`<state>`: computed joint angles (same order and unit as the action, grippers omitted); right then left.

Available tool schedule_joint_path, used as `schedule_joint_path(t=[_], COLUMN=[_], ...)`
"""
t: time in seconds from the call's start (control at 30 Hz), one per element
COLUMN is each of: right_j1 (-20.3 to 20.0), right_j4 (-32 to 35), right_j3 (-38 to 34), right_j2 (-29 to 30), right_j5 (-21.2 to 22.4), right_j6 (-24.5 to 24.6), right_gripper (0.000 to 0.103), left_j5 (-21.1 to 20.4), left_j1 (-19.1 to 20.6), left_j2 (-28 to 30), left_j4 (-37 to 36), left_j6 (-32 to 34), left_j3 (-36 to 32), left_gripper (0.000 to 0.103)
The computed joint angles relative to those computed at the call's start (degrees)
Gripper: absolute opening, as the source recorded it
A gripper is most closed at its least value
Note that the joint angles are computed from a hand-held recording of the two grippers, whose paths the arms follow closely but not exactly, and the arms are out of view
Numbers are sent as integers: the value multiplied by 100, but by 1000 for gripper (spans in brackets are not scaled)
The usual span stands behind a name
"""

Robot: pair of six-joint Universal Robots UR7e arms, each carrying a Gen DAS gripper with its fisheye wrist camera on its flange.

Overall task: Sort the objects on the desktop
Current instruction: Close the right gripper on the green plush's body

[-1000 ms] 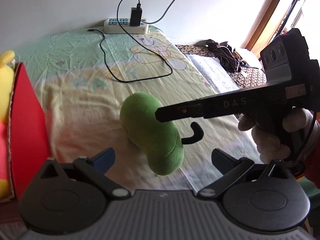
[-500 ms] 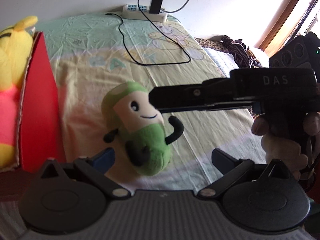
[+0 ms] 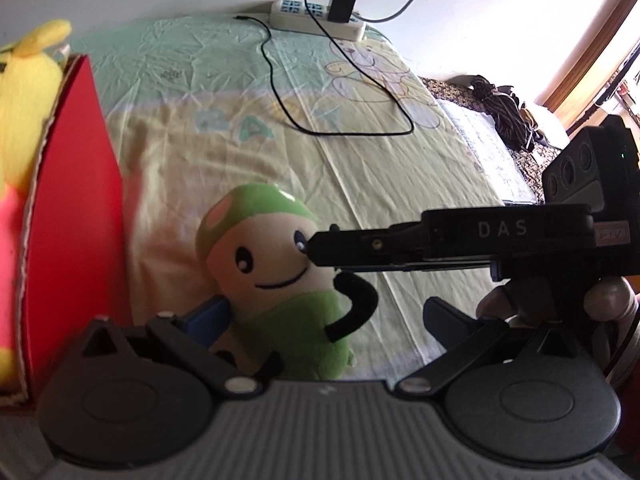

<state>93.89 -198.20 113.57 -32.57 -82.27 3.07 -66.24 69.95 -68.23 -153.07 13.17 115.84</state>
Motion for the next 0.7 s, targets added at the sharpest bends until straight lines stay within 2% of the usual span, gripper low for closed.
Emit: schedule_joint_path(t=[0.1,0.3,0.47,0.53,0.57,0.7], right_j1=[-61,-64,-99,-168,-232,-268], right_j4=[14,360,486,531,502,324], right_j3=[-69,-272,-401,-432,-420,-304], right_j2=[16,64,156,208,233,232], right_j5=[197,206,266,471,702,742], right_j6=[125,216,279,386,409,368], right_gripper=[54,58,67,62,53,50], left_j5=[66,224,439,508,531,478], left_j1=[-15,-56,-51,-47,-37,1], left_j2=[94,194,280,309,321,338], left_j4=[-96,-178,-73,-14,13,112], left_j6=[10,-14,-90,-154,-173,-208], left_j3=[-48,-141,-219,-262,-285,-347], left_gripper=[102,102,102,102,102,101])
